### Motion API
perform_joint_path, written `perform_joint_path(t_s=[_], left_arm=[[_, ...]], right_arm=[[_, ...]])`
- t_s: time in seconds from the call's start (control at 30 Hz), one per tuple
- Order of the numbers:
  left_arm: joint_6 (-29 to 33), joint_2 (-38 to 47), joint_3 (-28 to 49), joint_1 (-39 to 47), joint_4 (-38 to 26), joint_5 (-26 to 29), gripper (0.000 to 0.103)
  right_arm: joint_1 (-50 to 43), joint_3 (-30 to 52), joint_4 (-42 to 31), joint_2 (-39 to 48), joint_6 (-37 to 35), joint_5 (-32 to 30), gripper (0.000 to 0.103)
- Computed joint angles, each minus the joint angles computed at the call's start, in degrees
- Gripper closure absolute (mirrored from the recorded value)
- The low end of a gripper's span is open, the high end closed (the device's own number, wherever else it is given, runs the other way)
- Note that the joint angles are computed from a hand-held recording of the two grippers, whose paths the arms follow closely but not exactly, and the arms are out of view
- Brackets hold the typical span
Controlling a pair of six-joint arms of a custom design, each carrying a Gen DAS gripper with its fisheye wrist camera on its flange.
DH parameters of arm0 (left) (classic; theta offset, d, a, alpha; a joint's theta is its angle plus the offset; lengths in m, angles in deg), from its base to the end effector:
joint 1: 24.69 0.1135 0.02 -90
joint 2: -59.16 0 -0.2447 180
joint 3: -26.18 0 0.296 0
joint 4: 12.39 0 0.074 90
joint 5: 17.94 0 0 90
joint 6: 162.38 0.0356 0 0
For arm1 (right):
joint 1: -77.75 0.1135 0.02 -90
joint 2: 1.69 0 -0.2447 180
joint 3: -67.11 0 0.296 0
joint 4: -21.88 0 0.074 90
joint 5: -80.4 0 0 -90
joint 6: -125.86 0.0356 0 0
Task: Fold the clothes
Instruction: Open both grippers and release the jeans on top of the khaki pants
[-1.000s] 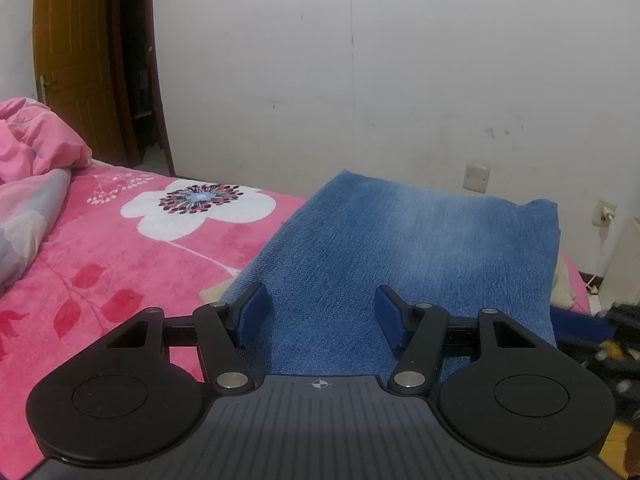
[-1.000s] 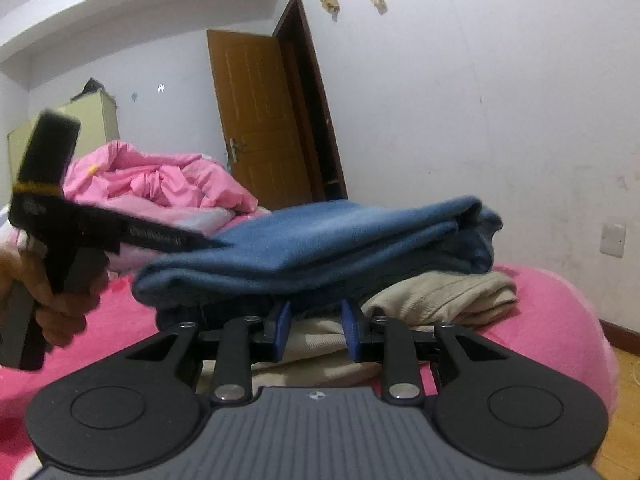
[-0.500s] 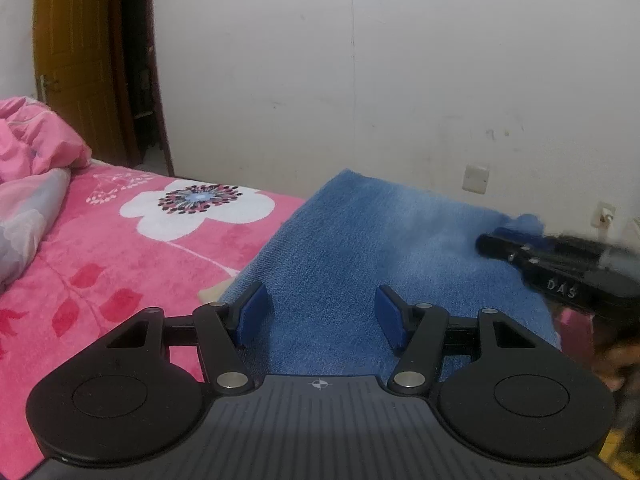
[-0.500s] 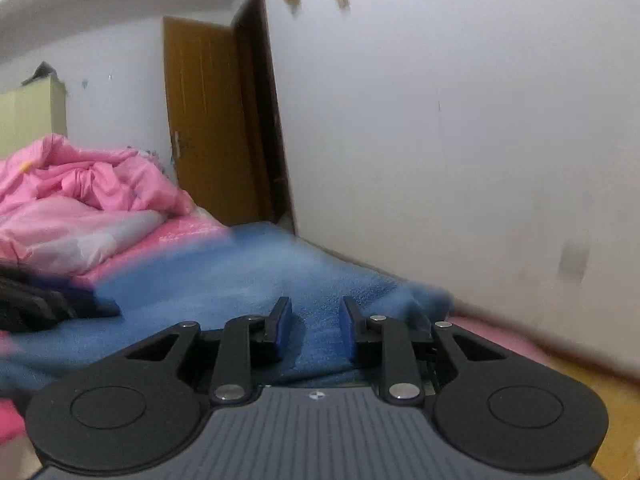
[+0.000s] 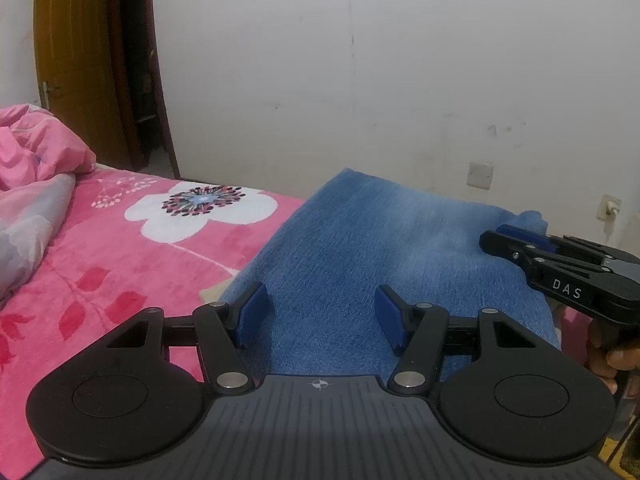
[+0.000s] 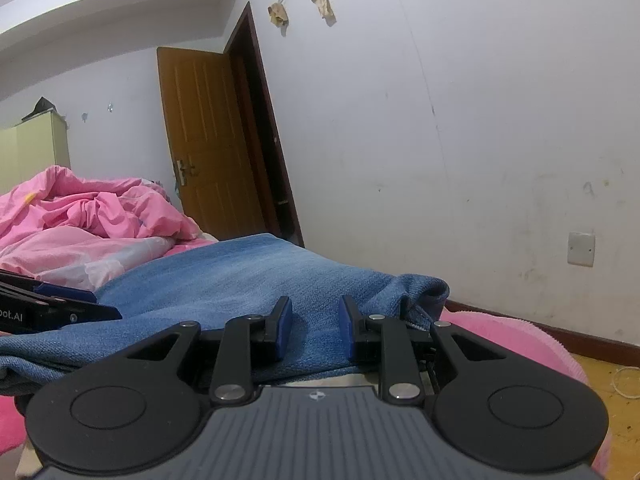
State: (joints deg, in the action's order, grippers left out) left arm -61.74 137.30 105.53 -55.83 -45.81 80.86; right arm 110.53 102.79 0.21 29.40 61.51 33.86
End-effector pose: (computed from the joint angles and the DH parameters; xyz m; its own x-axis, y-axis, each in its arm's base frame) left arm 0.3036 -0.1898 0.3010 -0.3336 0.4147 -0.8466 0.6954 0.7146 0.0761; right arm 0.1822 0.0882 0.2342 -0.1534 0.2749 -0.9491 0.2510 0.9399 0.2317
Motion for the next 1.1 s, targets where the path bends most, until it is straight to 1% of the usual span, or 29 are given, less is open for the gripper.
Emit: perform_joint_path(t_s=[0.07, 0.33, 0.6, 0.67, 0.73, 0.77, 0.83, 0.9, 0.97, 1.0, 1.03, 1.07, 1.1], left_arm=[[-0.1, -0.09, 0.06, -0.14, -0.22, -0.32, 0.043], [-0.42, -0.34, -0.01, -0.46, -0.45, -1.23, 0.043], [-0.74, -0.55, -0.46, -0.76, -0.01, -1.7, 0.043], [-1.02, -0.85, -0.6, -0.74, -0.05, -1.75, 0.043], [-2.0, -2.09, -1.15, -0.21, -0.39, -0.86, 0.043], [-2.81, -3.11, -1.58, 0.38, -0.89, 0.15, 0.042], [-3.6, -6.28, -2.76, 2.0, -3.05, 2.08, 0.035], [-3.9, -9.83, -3.82, 3.97, -5.92, 4.08, 0.033], [-4.18, -14.75, -5.29, 6.51, -9.6, 6.35, 0.031], [-4.31, -17.38, -5.91, 7.91, -11.75, 7.59, 0.03], [-4.46, -19.81, -6.3, 9.19, -14.02, 8.85, 0.029], [-4.59, -22.38, -6.56, 10.63, -16.58, 10.22, 0.026], [-4.65, -25.26, -6.72, 12.28, -19.43, 11.71, 0.023]], right_arm=[[-0.11, 0.24, 0.38, 0.54, 0.02, -0.07, 0.077], [0.32, -0.56, -1.59, -2.2, 0.16, 0.5, 0.077], [0.01, -0.1, -0.46, -0.72, -0.07, 0.42, 0.077], [0.0, 0.16, -0.89, -0.52, 0.01, 0.48, 0.077], [-0.01, 1.67, -2.67, 0.59, 1.6, 0.59, 0.077], [0.32, 3.45, -4.63, 1.92, 2.59, 1.14, 0.077], [2.11, 8.41, -10.36, 5.09, 5.31, 3.18, 0.075], [6.1, 13.49, -16.73, 7.02, 9.92, 5.97, 0.074], [12.89, 17.68, -21.62, 7.85, 15.25, 9.67, 0.074], [17.43, 19.93, -23.84, 8.83, 17.53, 12.5, 0.073], [21.74, 22.55, -26.67, 10.56, 20.13, 15.6, 0.071], [26.68, 26.08, -31.0, 13.18, 24.36, 19.31, 0.069], [31.37, 29.77, -36.05, 16.0, 29.79, 22.68, 0.064]])
